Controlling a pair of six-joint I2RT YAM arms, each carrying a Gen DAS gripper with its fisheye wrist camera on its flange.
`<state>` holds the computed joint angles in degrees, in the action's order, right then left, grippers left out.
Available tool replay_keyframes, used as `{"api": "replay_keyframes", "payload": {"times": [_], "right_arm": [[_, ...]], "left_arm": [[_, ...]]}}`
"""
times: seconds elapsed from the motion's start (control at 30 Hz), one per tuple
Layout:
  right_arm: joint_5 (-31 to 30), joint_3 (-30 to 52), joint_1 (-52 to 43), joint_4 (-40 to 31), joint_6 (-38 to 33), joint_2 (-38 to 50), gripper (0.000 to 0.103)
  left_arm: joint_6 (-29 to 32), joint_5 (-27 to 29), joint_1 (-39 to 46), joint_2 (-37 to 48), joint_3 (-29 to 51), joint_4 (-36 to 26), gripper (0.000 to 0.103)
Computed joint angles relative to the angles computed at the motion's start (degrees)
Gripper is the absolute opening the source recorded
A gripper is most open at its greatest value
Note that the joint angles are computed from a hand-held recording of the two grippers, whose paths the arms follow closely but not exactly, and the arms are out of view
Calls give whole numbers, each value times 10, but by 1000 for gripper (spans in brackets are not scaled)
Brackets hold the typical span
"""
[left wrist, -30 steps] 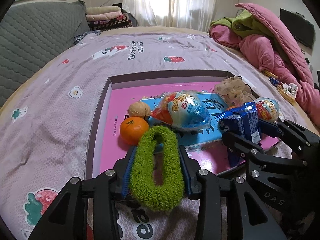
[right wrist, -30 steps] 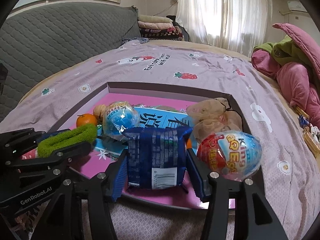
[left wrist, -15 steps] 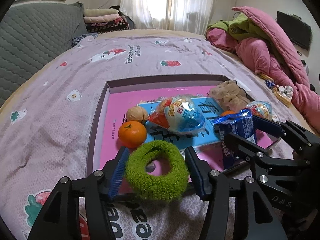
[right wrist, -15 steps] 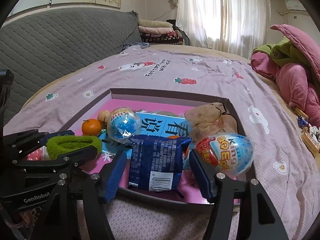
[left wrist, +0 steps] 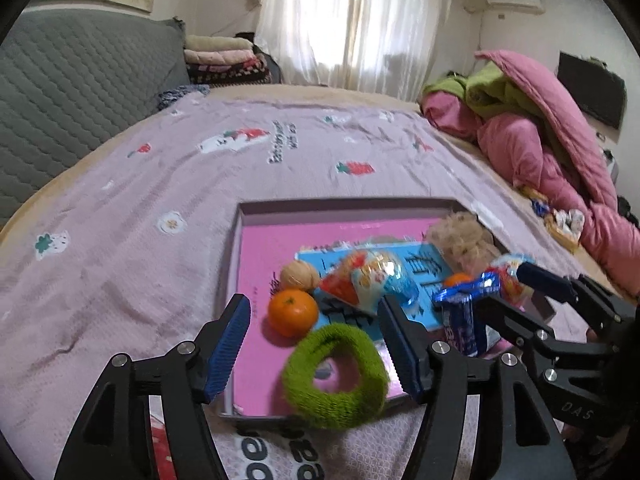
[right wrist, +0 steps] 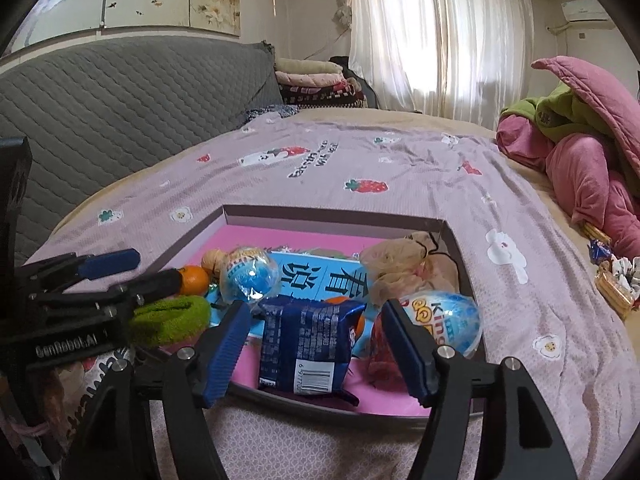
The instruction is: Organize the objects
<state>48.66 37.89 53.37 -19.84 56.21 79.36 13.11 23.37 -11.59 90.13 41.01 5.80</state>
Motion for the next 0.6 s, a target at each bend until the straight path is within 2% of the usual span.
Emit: {"api": "replay_keyframes", "payload": {"times": [0.17,0.3,0.6], "right_arm": [[17,12,14,-24,4,-6,72],[42,31,35,-66,24,-6,76],[86,72,90,-190,121,-10,83]], "left_arm": [[-5,0,10,-32,-12,-4,74],[-16,-13,7,-63,-30,-11,74],[-23,-21,5,-159,-77,-49,75]]}}
